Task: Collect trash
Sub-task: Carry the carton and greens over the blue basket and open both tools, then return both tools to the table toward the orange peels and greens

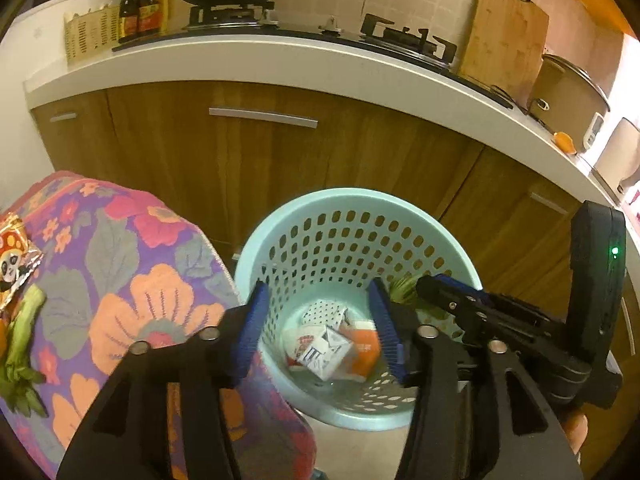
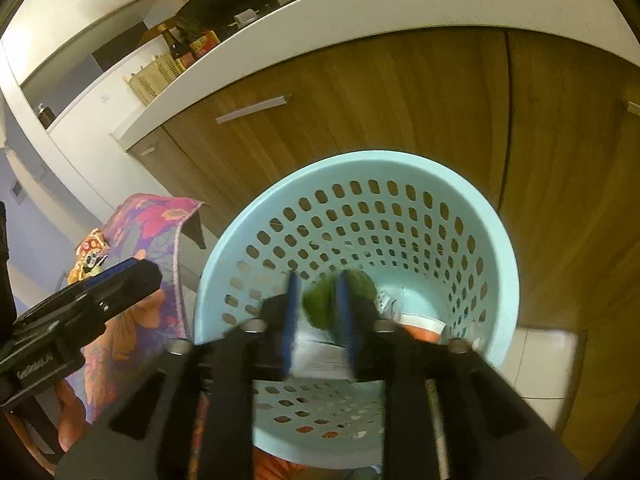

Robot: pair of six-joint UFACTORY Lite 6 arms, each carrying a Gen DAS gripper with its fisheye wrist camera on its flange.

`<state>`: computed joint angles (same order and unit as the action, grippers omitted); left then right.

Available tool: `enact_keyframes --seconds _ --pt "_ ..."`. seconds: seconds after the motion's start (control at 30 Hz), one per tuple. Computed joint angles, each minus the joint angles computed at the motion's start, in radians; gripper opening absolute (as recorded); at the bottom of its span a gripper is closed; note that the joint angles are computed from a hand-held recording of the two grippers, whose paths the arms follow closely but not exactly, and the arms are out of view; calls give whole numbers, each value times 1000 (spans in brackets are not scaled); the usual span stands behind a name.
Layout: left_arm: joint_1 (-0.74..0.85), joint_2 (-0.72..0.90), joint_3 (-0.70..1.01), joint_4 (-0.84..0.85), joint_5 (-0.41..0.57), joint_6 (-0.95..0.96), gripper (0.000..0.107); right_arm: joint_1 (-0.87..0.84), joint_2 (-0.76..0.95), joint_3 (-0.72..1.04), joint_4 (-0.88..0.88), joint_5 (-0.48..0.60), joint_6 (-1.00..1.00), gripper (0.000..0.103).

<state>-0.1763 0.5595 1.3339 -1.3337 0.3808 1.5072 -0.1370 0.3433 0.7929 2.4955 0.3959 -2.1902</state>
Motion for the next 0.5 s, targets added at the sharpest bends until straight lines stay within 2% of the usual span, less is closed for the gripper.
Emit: enact_keyframes --seconds 0.07,0.5 --pt "10 -5 -8 -11 9 12 52 10 -22 -19 69 -2 -63 46" --pt "121 -156 -147 -122 103 145 54 100 -165 -65 151 -38 -119 46"
